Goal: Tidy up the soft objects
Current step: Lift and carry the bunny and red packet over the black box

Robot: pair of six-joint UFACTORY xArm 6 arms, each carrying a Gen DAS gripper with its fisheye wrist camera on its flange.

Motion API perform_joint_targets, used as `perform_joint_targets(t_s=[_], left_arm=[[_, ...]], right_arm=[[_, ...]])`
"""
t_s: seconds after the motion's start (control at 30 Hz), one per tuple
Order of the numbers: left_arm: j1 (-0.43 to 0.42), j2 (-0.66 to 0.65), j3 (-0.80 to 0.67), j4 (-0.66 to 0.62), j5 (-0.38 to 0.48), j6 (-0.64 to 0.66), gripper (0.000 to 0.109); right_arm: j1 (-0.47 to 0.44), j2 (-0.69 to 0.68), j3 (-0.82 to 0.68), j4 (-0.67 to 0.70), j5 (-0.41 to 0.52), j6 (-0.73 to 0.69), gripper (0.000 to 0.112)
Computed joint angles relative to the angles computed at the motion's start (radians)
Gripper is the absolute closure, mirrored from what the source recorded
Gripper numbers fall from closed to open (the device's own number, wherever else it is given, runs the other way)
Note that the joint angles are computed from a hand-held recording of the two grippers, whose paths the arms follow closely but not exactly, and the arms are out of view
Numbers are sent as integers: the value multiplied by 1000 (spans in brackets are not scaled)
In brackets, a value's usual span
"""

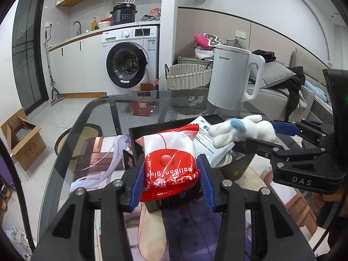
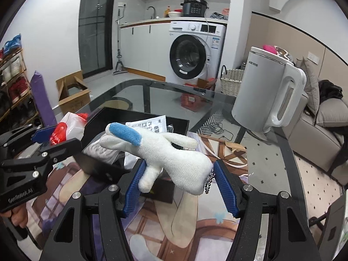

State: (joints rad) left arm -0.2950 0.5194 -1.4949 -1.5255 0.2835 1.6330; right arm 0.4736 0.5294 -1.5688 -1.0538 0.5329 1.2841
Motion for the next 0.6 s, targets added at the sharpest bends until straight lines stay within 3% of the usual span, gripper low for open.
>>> perform_joint_targets(t_s=[0.6], left_arm=[[-11, 119, -136, 211, -7, -201, 63]], right_arm=[[-8, 156, -209, 70, 72, -119, 48]])
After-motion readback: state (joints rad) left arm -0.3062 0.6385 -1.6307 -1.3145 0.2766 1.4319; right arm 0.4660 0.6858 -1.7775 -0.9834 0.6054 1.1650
